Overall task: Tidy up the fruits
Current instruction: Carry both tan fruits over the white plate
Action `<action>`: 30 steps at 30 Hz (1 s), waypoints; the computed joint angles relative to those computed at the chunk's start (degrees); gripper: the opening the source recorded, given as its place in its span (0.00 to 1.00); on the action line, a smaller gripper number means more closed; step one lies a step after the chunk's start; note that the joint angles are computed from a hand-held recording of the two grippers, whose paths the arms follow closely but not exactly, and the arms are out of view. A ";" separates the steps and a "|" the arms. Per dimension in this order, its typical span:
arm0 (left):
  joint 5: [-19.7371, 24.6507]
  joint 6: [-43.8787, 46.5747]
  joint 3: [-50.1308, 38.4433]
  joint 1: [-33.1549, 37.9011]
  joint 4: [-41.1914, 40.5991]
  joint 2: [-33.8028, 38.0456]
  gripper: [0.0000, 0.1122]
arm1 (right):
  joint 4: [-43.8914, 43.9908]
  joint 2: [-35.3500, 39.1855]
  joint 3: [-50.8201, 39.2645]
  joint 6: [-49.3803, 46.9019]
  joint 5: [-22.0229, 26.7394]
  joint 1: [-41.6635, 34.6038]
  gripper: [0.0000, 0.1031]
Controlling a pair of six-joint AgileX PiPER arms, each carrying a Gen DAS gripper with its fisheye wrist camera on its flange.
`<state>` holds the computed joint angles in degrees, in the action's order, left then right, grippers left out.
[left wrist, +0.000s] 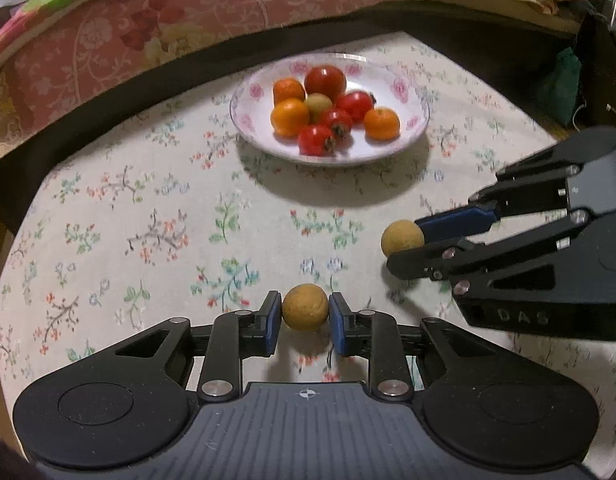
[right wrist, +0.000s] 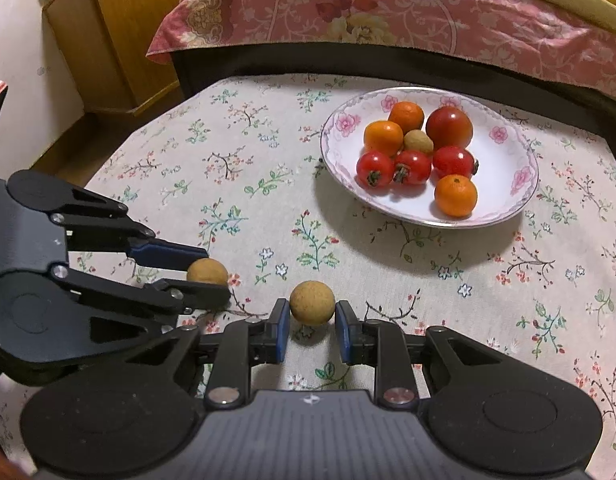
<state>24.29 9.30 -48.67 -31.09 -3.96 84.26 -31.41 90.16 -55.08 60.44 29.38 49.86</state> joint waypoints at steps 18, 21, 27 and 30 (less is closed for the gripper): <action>-1.96 -4.59 -16.96 -1.64 3.03 10.98 0.29 | -6.63 -2.98 -2.14 3.80 0.76 -7.58 0.25; -1.98 -6.06 -19.88 -1.58 4.12 13.29 0.29 | -7.70 -2.04 -3.45 3.52 0.10 -9.77 0.25; -1.67 -7.49 -24.54 -1.88 6.00 17.94 0.29 | -6.92 0.72 -6.04 0.32 -1.46 -14.08 0.25; -2.21 -8.72 -25.00 -2.00 6.79 19.01 0.30 | -6.20 1.89 -6.16 -0.84 -2.75 -15.71 0.25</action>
<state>22.08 0.58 -73.67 -33.09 2.83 103.27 -37.61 92.04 -61.25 59.60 26.63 34.15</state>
